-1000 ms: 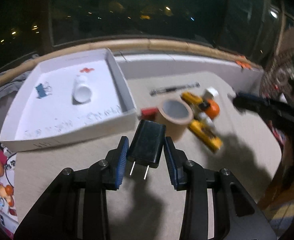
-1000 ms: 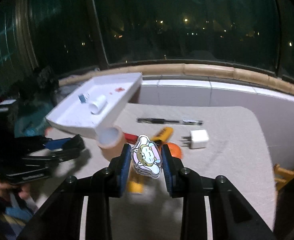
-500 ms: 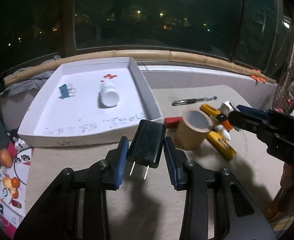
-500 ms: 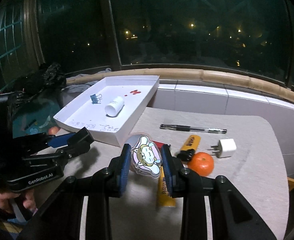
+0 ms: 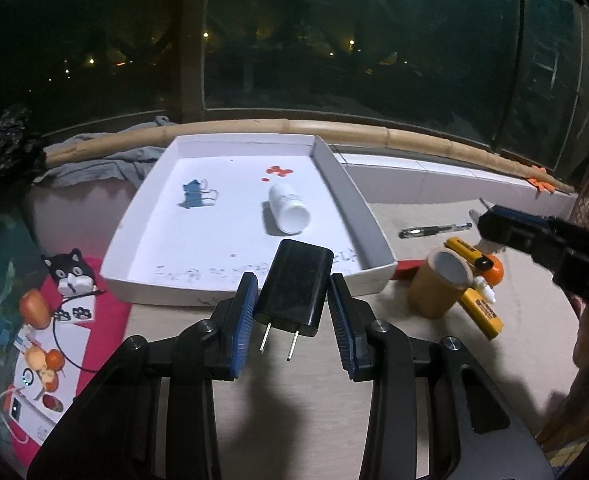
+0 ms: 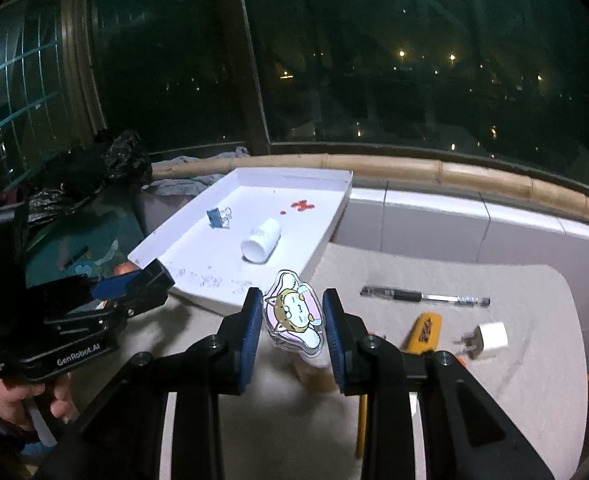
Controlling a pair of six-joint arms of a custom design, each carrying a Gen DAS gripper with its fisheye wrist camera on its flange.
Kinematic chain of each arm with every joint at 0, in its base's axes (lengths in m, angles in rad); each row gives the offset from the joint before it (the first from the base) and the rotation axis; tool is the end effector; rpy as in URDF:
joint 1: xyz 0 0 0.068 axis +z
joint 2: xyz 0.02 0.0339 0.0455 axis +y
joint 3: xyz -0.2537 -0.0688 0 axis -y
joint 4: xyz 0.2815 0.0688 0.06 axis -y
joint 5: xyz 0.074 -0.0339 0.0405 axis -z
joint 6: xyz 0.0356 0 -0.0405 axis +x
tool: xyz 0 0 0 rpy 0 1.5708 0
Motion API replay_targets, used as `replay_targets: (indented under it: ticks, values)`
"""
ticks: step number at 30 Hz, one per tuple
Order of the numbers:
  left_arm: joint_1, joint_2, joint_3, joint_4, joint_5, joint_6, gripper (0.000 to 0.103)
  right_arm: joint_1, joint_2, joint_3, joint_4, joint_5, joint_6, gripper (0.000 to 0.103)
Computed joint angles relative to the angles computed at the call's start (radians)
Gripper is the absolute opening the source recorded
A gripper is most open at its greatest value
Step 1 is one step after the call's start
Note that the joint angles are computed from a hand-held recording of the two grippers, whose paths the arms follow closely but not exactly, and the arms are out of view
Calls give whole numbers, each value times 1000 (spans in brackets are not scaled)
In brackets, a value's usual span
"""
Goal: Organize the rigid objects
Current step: 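Carry the charger with the left tool while the right tool carries the badge over the tray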
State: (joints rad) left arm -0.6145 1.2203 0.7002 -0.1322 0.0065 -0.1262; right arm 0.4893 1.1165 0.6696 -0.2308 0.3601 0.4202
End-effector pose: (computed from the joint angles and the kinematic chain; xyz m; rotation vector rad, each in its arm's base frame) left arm 0.2401 -0.1697 0.1974 0.5486 2.1871 -0.4104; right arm 0.2460 0.1168 0.2066 0.1152 2.1967 0.1025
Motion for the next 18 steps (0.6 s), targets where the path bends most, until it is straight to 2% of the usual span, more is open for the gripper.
replay_targets:
  ticks: [12, 18]
  values:
    - [75, -24, 7, -19, 27, 27, 36, -9, 122, 100, 34, -28, -4, 30]
    - [104, 3, 63, -33, 23, 49, 36, -13, 163, 142, 43, -36, 5, 30]
